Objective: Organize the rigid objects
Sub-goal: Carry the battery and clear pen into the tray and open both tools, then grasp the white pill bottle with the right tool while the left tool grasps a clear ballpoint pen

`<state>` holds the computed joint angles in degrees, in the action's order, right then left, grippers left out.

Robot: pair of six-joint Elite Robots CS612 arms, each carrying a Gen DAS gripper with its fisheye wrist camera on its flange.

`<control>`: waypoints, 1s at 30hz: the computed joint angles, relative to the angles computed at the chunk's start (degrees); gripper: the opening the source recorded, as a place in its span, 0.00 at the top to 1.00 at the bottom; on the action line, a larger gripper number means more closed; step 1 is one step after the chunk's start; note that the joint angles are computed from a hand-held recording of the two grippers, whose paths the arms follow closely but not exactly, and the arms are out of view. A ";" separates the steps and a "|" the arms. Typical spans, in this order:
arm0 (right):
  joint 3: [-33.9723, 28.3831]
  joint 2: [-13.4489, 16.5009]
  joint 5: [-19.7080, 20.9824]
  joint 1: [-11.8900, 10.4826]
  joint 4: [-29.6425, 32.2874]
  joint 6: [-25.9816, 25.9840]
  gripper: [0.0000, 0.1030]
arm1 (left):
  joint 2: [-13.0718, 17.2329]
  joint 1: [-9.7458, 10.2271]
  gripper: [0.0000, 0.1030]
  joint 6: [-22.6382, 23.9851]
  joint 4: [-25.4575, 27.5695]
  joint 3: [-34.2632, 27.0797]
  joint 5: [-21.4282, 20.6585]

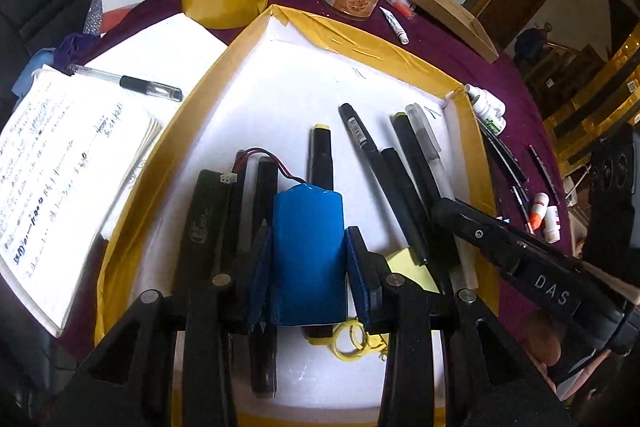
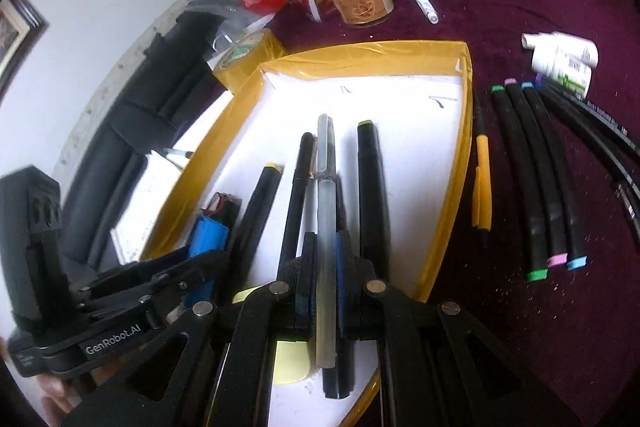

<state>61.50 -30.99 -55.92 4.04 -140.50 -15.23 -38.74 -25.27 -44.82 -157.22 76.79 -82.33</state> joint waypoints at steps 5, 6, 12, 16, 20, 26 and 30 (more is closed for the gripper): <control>-0.50 -0.08 -4.81 0.88 -0.51 -0.75 0.93 | -0.01 0.02 0.67 -0.49 1.03 -0.28 0.69; -0.78 -0.02 -6.24 1.16 -0.47 -1.23 0.93 | 0.00 0.05 0.67 -0.72 1.06 -0.32 0.77; -1.98 0.23 -6.40 1.16 1.97 -2.66 0.88 | -0.39 -0.13 0.67 -0.80 0.93 -0.01 1.88; 0.32 -0.80 -0.30 -0.28 0.41 -1.91 0.75 | -1.24 -0.93 0.59 -1.06 -0.14 1.28 4.55; 5.84 -3.16 8.41 -3.26 -3.98 -2.27 0.74 | -2.40 -2.46 0.52 -0.30 -4.15 3.42 6.99; 11.56 -5.56 11.80 -8.16 -7.79 -1.99 0.68 | -2.79 -5.23 0.51 4.13 -11.70 4.41 5.88; 12.05 -5.53 7.51 -10.90 -12.09 3.39 0.67 | -1.45 -5.48 0.51 6.94 -13.29 1.76 -2.65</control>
<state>73.55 -36.53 -48.41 -6.86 -152.59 -11.84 -40.19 -30.75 -37.88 -170.50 78.55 -84.98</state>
